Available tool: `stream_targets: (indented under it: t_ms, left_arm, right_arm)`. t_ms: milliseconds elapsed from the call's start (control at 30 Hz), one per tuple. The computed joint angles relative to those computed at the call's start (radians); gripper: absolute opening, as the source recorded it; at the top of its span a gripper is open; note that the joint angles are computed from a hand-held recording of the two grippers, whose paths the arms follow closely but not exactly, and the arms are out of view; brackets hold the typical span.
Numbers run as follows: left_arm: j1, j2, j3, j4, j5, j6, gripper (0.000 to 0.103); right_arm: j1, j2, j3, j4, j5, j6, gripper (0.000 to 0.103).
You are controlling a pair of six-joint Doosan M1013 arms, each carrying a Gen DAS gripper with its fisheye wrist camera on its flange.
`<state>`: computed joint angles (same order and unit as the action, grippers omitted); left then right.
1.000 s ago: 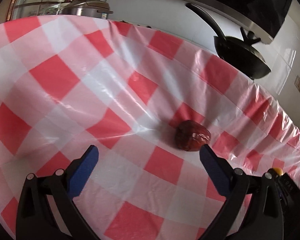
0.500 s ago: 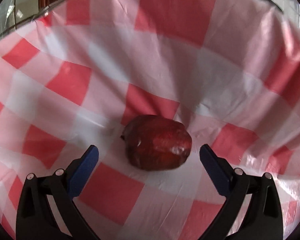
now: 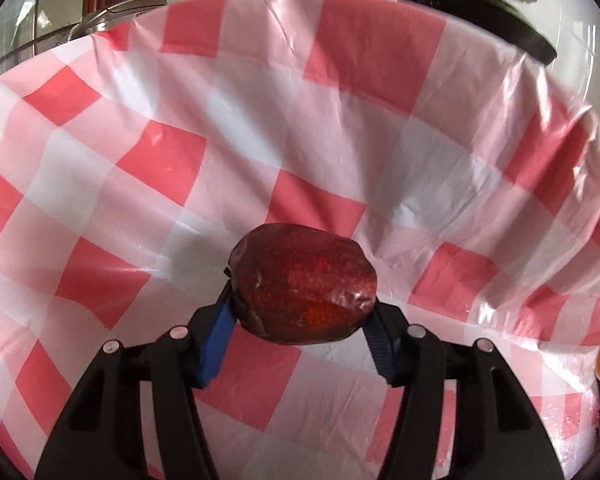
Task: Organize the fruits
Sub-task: 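Carry the jujube and passion fruit over to the white box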
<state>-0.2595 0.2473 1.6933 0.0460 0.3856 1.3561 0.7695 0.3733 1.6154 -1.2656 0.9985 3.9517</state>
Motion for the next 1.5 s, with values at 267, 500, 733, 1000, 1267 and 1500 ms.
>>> stream_targets:
  t_ms: [267, 500, 733, 1000, 1267, 1500]
  left_arm:
    - [0.028, -0.088, 0.112, -0.041, -0.066, 0.018, 0.059]
    - [0.069, -0.194, 0.226, -0.093, -0.091, 0.054, 0.059]
    - [0.116, -0.279, 0.298, -0.196, -0.114, 0.110, 0.059]
    - [0.197, -0.433, 0.431, -0.356, -0.106, 0.313, 0.059]
    - [0.308, -0.547, 0.503, -0.519, -0.041, 0.585, 0.059]
    - [0.380, -0.607, 0.544, -0.611, -0.001, 0.753, 0.059]
  right_arm:
    - [0.006, 0.011, -0.015, -0.008, 0.034, -0.040, 0.044]
    - [0.032, 0.027, -0.036, -0.074, 0.088, -0.090, 0.044]
    - [0.107, 0.022, -0.046, -0.094, 0.077, -0.107, 0.044]
    - [0.250, -0.005, -0.036, -0.100, 0.096, -0.184, 0.044]
    - [0.323, -0.021, -0.041, -0.066, 0.078, -0.251, 0.044]
    - [0.370, -0.023, -0.053, -0.041, 0.051, -0.342, 0.044]
